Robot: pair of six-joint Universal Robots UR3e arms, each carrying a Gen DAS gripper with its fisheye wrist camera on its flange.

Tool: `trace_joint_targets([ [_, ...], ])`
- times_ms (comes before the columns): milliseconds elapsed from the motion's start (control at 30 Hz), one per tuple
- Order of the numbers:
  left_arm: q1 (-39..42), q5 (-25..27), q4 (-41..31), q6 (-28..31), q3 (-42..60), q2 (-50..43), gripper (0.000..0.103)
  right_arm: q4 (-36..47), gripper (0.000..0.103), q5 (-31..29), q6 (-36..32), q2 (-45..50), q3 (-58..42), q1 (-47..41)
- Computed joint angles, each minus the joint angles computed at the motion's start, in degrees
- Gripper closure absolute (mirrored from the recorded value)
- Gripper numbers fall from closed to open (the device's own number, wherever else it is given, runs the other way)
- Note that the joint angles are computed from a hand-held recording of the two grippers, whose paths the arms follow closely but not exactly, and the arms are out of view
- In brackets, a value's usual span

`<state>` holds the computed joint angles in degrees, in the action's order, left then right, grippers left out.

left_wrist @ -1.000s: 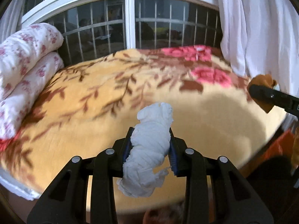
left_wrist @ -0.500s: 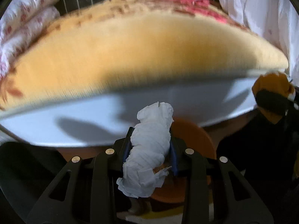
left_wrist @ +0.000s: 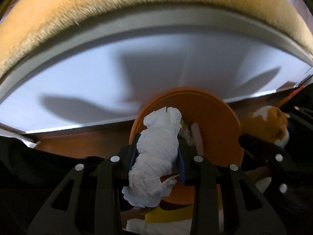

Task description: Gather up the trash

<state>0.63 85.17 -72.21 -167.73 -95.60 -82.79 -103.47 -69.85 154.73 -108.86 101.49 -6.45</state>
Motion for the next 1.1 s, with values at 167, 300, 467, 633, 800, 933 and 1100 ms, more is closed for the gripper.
trace_joint_targets([
  [167,0.2,2.02,-2.07,0.07,1.49,-3.14,0.054,0.62,0.057,-2.79,1.39,4.58,-0.98,1.78],
  [300,0.87,2.3,-2.22,0.26,1.07,-2.08,0.032,-0.16,0.041,-2.5,1.88,3.85,-0.39,1.23],
  [467,1.88,2.16,-2.85,0.81,0.37,-0.48,0.03,0.42,0.041,-1.49,2.68,2.21,0.36,-1.61],
  [633,3.63,-1.53,-1.81,0.27,0.23,2.02,0.03,1.63,0.035,1.62,0.95,-3.05,-0.24,-6.57],
  [800,8.95,-9.06,1.61,1.29,4.97,8.6,0.017,1.96,0.007,13.38,-3.2,-10.09,-7.39,-18.67],
  [933,12.1,-13.9,9.17,-1.33,13.94,6.42,0.009,-15.54,0.004,12.69,6.72,-0.32,-17.71,-17.49],
  [1100,3.98,-1.42,9.43,-6.31,36.23,-12.11,0.008,-30.1,0.004,-2.13,15.97,21.31,-35.21,-6.75],
])
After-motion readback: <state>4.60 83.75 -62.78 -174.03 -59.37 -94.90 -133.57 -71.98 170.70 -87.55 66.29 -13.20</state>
